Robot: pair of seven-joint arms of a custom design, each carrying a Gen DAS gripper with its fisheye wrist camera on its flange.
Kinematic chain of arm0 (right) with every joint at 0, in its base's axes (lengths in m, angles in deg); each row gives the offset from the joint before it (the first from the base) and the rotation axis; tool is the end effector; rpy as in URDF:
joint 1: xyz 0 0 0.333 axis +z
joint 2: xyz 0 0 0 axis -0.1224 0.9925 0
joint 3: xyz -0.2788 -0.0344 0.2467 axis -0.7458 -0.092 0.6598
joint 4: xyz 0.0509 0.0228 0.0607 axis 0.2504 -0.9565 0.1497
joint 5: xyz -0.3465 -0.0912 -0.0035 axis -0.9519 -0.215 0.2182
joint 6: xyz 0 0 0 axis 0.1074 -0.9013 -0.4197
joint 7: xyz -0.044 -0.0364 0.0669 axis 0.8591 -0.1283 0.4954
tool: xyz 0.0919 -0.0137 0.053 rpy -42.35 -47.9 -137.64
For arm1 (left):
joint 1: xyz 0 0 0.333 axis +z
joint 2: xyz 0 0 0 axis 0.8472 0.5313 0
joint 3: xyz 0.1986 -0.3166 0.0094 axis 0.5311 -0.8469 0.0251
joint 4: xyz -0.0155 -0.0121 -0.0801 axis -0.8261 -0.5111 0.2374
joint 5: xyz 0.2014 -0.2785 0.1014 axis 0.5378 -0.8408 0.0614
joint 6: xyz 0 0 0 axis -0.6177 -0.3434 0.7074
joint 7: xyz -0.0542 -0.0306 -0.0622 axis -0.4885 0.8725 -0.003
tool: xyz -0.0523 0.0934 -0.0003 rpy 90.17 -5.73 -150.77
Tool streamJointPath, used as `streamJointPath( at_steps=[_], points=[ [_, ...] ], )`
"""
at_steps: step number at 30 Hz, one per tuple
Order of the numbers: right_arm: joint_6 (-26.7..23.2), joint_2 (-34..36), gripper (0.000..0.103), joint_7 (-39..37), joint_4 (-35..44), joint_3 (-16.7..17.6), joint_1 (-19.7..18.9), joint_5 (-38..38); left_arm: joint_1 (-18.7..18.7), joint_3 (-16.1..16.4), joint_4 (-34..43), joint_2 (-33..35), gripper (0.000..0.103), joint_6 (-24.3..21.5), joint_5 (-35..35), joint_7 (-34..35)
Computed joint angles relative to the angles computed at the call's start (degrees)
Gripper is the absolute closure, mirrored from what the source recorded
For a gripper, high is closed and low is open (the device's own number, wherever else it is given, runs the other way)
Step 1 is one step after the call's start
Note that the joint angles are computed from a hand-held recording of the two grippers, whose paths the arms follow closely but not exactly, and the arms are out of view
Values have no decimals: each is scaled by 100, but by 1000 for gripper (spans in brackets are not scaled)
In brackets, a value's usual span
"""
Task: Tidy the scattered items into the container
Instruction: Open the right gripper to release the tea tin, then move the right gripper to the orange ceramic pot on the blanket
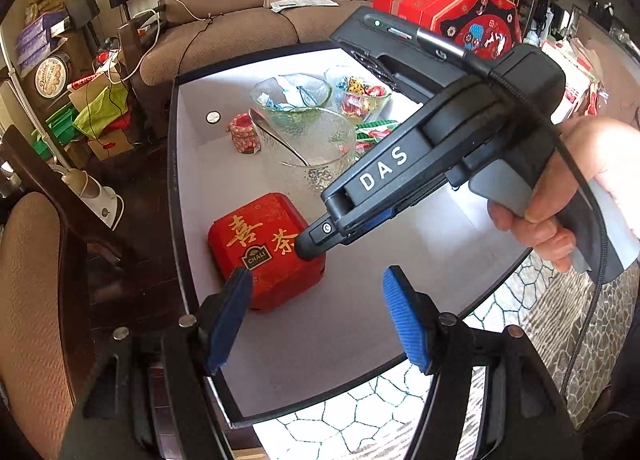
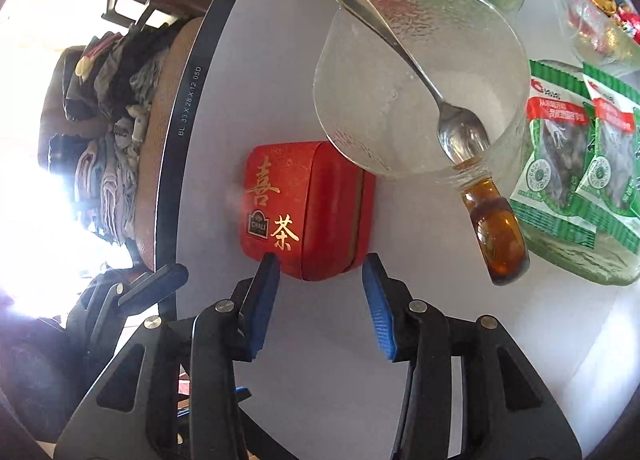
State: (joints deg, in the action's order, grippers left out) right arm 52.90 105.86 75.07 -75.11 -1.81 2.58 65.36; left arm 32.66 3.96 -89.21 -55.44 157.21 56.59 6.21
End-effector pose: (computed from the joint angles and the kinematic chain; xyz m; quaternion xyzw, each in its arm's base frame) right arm 0.7642 0.2451 0.3799 -0.7786 0.5329 0.2575 0.2083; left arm 0.6217 -0.4116 0.4568 -0.5618 0.7705 -0.2537 0.1625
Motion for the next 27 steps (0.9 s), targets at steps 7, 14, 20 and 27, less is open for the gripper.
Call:
streamJointPath(
  at_steps=[7,14,20,27],
  points=[
    [-187,193,61,31,274,85,82,30,-36,9,210,107,36,-116,-1,25],
    [92,-255,61,-198,-403,71,-90,209,-68,35,-22,-24,36,12,28,-141],
    [868,-2054,61,-1668,-2614,-127,-723,568,-171,71,-229,-153,36,239,119,-466],
    [1444,-3794,55,-2857,-4577,-946,-1487,774,-847,196,-20,-113,34,651,824,-1283]
  ],
)
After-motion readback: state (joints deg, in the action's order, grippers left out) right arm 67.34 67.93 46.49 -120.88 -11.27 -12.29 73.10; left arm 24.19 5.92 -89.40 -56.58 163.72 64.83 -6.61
